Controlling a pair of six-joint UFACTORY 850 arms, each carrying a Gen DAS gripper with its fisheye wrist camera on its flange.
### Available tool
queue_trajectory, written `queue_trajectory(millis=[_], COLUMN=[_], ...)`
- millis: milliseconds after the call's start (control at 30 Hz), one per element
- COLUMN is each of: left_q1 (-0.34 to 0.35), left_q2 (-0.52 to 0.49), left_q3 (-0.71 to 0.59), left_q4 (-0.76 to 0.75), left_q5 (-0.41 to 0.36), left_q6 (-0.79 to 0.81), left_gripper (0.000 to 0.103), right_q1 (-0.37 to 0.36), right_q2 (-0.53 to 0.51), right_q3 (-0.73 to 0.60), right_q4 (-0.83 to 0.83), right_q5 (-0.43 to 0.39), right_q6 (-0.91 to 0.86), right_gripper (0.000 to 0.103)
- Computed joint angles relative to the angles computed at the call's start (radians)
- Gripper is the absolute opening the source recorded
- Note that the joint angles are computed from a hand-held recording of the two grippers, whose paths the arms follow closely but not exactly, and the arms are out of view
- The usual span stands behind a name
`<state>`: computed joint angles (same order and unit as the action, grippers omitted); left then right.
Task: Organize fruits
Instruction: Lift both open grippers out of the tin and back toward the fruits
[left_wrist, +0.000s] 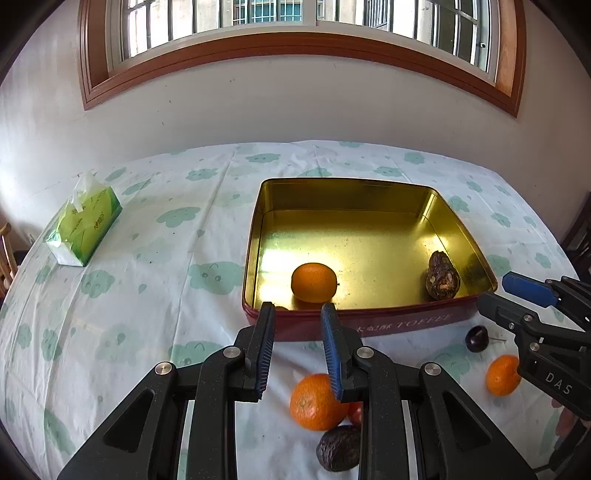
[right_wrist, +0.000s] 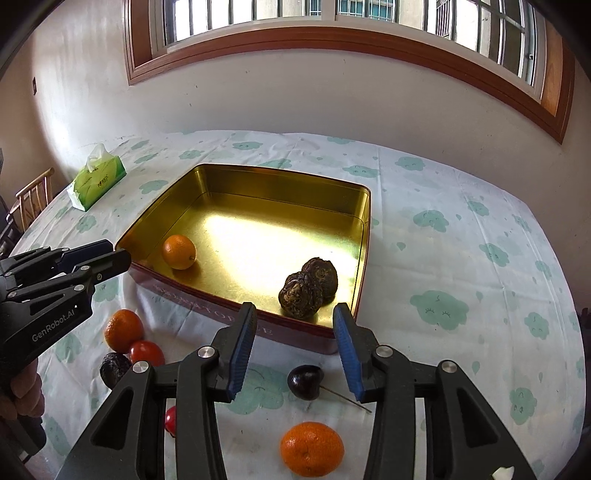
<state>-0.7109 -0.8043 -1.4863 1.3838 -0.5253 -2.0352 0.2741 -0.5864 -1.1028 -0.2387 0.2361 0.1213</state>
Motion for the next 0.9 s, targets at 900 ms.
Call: queue_trajectory(millis=[900], left_q1=[-0.126], left_q2=[0.084], left_q3=[0.256], left_q4=[0.055], left_q5=[0.029], left_q6=[-0.277], left_gripper=[0.027], right_q1=[-0.039], right_q2=[0.149], right_q3=[0.341], right_q4=[-0.029], right_q5=[0.116], right_q6=[0.051], right_gripper=[0.041])
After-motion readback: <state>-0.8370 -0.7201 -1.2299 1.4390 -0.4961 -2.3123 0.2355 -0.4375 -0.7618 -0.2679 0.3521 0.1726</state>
